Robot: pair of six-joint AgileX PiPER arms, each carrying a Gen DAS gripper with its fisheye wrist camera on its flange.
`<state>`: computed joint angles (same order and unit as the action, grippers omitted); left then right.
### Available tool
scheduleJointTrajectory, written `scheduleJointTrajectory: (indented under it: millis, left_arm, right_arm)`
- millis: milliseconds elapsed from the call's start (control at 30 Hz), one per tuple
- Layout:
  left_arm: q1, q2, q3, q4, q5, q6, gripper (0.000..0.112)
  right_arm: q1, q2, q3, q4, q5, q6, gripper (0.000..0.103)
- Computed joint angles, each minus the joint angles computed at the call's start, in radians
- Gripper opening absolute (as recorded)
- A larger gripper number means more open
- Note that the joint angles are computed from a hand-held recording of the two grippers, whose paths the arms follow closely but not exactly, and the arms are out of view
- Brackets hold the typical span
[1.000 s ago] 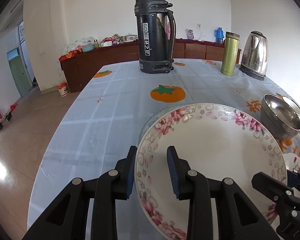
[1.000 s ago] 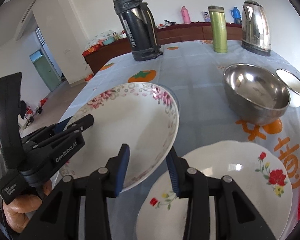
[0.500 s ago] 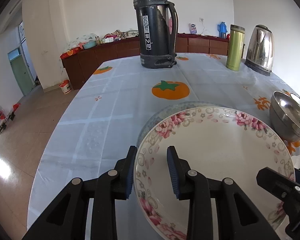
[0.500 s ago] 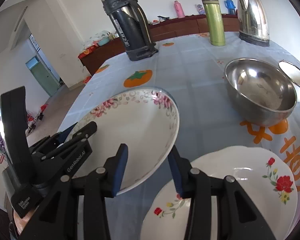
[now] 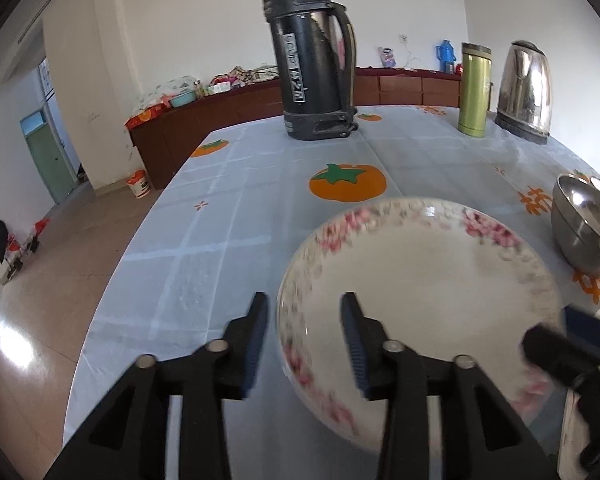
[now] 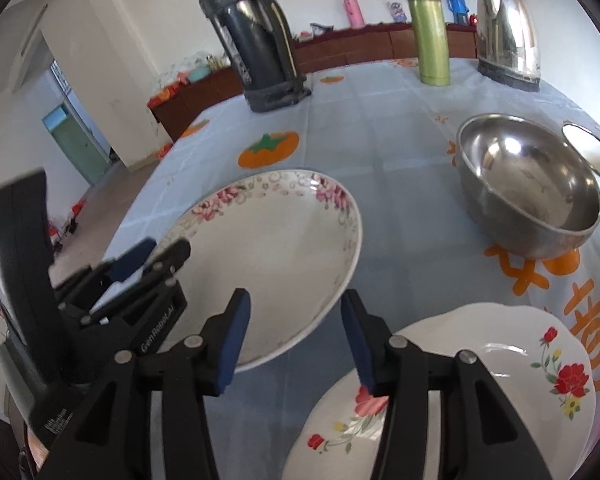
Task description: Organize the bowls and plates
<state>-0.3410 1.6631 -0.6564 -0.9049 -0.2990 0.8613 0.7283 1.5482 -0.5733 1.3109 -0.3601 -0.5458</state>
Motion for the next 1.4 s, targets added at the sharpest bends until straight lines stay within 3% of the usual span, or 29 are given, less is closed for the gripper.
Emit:
scheduleJointTrajectory:
  millis: [67, 200, 333, 467, 600, 867, 1400]
  left_arm:
    - [-0.004, -0.022, 0.02, -0.015, -0.03, -0.001, 0.061]
    - [-0.039, -0.072, 0.078, -0.049, -0.131, 0.005, 0.061]
    - [-0.08, -0.119, 0.131, -0.063, -0.157, -0.035, 0.061]
    - [-0.185, -0.145, 0.178, -0.149, -0.231, -0.016, 0.061]
    - [-0.304, -0.184, 0.217, -0.257, -0.327, 0.017, 0.061]
    - [-0.427, -0.234, 0.271, -0.324, -0.37, -0.036, 0.061]
    - [-0.525, -0.217, 0.312, -0.344, -0.45, -0.087, 0.061]
  right_arm:
    - [0.046, -0.013, 0.01, 0.045, -0.078, -0.034, 0.058]
    - [0.125, -0.069, 0.062, 0.041, -0.211, 0.026, 0.061]
    - [0.185, -0.12, 0.115, 0.014, -0.305, 0.103, 0.061]
    - [0.254, -0.128, 0.134, 0.063, -0.414, 0.094, 0.075]
    - [0.268, -0.151, 0.151, 0.081, -0.439, 0.092, 0.078]
    - [0.301, -0.185, 0.195, 0.109, -0.474, 0.093, 0.078]
    - [0.409, -0.33, 0.361, 0.221, -0.548, 0.073, 0.078]
